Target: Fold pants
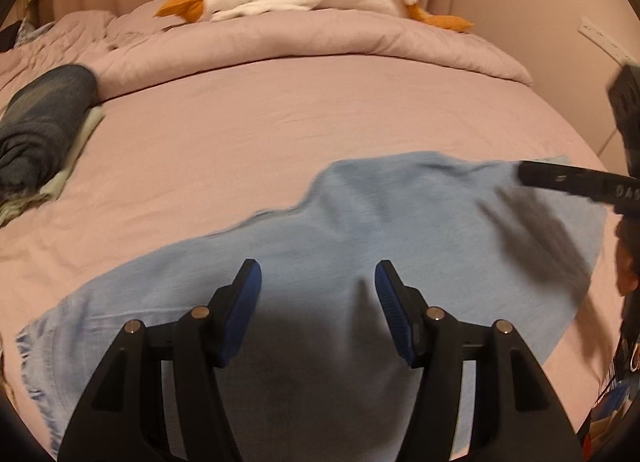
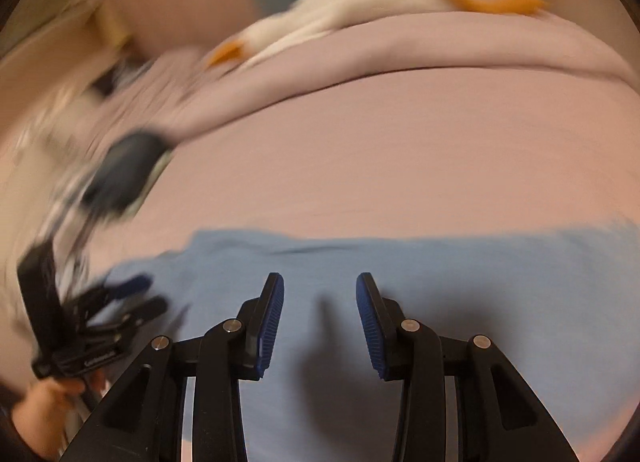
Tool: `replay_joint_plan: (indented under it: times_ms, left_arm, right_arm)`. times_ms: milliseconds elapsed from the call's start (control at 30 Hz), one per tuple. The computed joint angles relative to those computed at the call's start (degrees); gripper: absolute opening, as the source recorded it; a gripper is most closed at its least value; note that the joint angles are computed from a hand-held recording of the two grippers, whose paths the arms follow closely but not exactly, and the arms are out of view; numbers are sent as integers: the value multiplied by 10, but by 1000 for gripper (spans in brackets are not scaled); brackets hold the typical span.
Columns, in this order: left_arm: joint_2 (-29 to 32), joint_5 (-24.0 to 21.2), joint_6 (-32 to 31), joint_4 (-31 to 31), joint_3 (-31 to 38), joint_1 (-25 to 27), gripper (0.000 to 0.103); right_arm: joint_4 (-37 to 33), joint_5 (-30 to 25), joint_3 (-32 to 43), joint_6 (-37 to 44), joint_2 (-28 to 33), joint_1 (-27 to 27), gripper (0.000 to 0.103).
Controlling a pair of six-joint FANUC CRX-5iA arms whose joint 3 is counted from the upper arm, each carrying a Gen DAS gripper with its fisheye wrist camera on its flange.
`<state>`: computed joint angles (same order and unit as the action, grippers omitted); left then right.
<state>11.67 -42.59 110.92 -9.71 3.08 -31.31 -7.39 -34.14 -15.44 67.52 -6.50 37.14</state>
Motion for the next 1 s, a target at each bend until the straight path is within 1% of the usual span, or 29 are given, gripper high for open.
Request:
replay_joint_plan:
  times_ms: [67,100,133,167,200,233,267,333,367,400,433,467,500,567,633,667,700,733,767,800,833,867,933,967,1000]
  left_arm:
    - [-26,15,-6,8,-34,15,60]
    - [-33,6,1,-2,-40,19,60]
    - [-36,-10,9,-14,-43,23,60]
    - [-39,-18,-4,-5,-55,35,53]
    - [-44,-8,-36,19,-75,46,51]
    - [-51,6,-47,17,-87,46,51]
    - [-54,4,-48,3,-85,40,51]
    - [-52,-26,-44,-2,-69,35,49]
    - [-61,-24,-46,16,-76,40,49]
    - [-80,-4,-49,38,-98,49,52]
    - [-109,23,-42,49,-125,55,62]
    - [-127,32,-23,38,-139,53,72]
    - [-141,36,-6,26,-149,51,74]
    - [-161,20,18,-2,-160,44,74]
    - [-168,9,16,-27,-169,33,72]
    - [-160,-11,30,-55,-159,19,68]
    - [-149,-31,38,-77,-151,5,68]
    - [-142,-36,44,-89,-151,-4,68]
    - [-144,-32,53,-103,-156,-7,68]
    - [-150,-28,63,-115,-162,-12,68]
    - [-154,-26,57,-104,-166,-7,68]
    - [-162,-22,42,-75,-176,6,68]
    - [-181,-19,23,-29,-193,23,68]
    - [-191,-21,32,-24,-197,22,70]
    - [-201,-17,38,-17,-202,23,71]
  right_arm:
    - [-62,-19,51,77,36,7,41]
    - [-95,-37,82,110,63,10,41]
    - [-101,-52,106,113,88,12,41]
    - [-80,-62,114,87,104,21,41]
    - [-50,-68,137,43,137,25,39]
    - [-49,-76,149,27,150,20,37]
    - [-55,-70,152,11,153,13,34]
    - [-95,-92,174,-2,158,-11,33]
    - [-102,-99,173,-8,151,-17,34]
    - [-92,-101,164,-16,139,-13,34]
    - [-79,-99,155,-19,126,-7,34]
    - [-65,-89,134,-6,103,5,34]
    - [-47,-83,115,1,81,18,34]
    - [8,-87,74,-14,46,47,34]
    - [110,-88,5,-68,2,93,34]
    - [174,-102,-26,-109,-9,119,34]
    - [224,-108,-42,-144,1,146,34]
    - [244,-125,-51,-151,5,159,34]
    - [274,-120,-81,-170,-3,175,34]
    - [318,-99,-121,-210,-27,189,34]
    - [335,-100,-138,-226,-37,198,34]
    - [332,-107,-136,-227,-39,203,34]
    - [268,-124,-126,-193,-61,191,34]
    - [235,-124,-129,-187,-84,177,34]
    - [218,-116,-132,-202,-100,167,34]
